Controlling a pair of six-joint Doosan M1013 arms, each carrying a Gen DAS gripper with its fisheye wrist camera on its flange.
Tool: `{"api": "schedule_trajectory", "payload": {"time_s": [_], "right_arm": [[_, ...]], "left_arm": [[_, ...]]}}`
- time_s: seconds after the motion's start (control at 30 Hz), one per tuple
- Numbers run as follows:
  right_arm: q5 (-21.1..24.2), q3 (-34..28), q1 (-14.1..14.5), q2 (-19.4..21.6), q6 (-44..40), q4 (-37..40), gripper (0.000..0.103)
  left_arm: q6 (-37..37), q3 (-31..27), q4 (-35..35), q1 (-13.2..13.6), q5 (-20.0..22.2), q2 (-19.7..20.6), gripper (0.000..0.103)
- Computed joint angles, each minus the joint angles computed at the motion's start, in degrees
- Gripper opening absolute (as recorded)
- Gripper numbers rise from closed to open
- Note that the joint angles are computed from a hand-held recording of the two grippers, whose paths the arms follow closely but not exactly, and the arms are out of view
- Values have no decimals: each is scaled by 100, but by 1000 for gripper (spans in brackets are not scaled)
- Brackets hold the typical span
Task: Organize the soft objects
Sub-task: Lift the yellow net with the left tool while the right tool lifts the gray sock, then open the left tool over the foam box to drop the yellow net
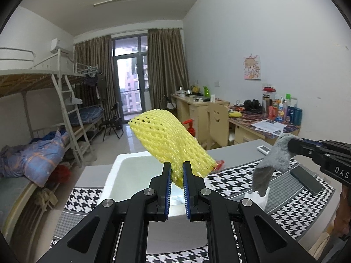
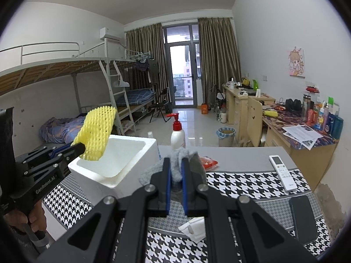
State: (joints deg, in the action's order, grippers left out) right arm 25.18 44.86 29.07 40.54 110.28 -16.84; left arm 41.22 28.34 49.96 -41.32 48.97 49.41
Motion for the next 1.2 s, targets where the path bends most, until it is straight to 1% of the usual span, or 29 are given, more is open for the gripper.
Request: {"api": "schedule_trajectory", "payload": {"time_s": [0.2, 0.33, 0.53, 0.73, 0.9, 0.93, 1.0, 1.07, 1.1, 1.17, 1.2], "right_arm": [[61, -94, 8, 62, -209, 185, 11], [124, -154, 20, 89, -266, 192, 11], [297, -285, 29, 149, -156, 48, 11], [379, -367, 57, 194, -14, -118, 11], [481, -506, 78, 269, 38, -201, 11], [485, -513, 73, 272, 36, -191, 11], [504, -552, 79, 291, 80, -223, 11], [502, -562, 89, 295, 112, -264, 11], [504, -574, 92, 299, 117, -273, 11], [511, -612, 96, 313, 112, -275, 11], [513, -629, 101, 318, 116, -289, 11]], "left_arm": [[-119, -69, 51, 33, 153, 36, 11], [-91, -205, -41, 70, 281, 114, 11], [49, -464, -214, 120, 519, 257, 11], [246, -723, -578, 192, 680, 396, 11], [305, -762, -694, 228, 713, 418, 13], [322, -729, -722, 235, 697, 401, 15], [356, -671, -768, 244, 668, 372, 24], [373, -658, -796, 250, 677, 368, 39], [370, -669, -801, 254, 691, 375, 43], [332, -611, -779, 254, 665, 353, 55], [322, -573, -773, 255, 637, 335, 58]]}}
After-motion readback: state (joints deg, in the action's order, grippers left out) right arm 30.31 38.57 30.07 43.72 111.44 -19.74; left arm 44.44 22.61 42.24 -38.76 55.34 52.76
